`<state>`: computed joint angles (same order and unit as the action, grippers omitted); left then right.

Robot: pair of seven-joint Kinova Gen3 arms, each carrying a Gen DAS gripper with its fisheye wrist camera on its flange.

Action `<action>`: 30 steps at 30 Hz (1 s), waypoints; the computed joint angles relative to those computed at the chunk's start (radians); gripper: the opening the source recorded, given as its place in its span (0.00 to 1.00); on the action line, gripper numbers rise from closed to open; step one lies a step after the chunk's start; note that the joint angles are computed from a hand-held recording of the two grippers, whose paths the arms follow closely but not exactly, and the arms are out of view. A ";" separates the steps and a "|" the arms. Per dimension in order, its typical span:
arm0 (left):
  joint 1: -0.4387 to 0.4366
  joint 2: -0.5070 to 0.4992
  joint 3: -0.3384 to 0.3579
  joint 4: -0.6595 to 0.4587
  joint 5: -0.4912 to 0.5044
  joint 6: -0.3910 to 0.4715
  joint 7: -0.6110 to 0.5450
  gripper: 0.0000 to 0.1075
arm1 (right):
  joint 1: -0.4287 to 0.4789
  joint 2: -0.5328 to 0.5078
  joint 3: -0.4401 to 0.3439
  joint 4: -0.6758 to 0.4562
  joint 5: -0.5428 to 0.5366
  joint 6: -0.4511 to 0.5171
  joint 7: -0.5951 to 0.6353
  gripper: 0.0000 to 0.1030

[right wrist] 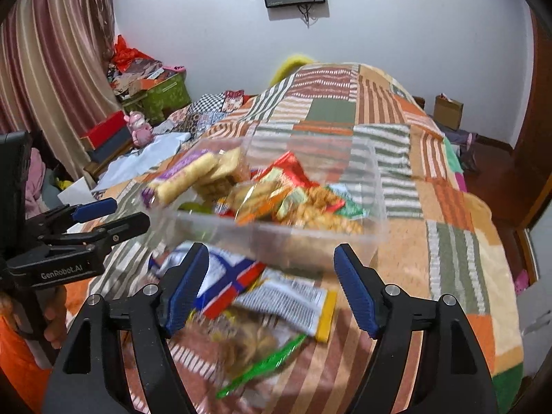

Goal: Organize snacks
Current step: 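Grasp the orange crisp bag with the left tool while the right tool grasps the green-clipped cookie bag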

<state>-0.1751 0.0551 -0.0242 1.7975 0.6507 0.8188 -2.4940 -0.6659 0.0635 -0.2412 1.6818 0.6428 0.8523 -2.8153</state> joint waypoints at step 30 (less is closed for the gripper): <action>-0.017 -0.010 -0.022 0.166 -0.030 0.054 -0.077 0.83 | -0.017 0.075 0.027 0.033 -0.203 -0.039 0.184 0.91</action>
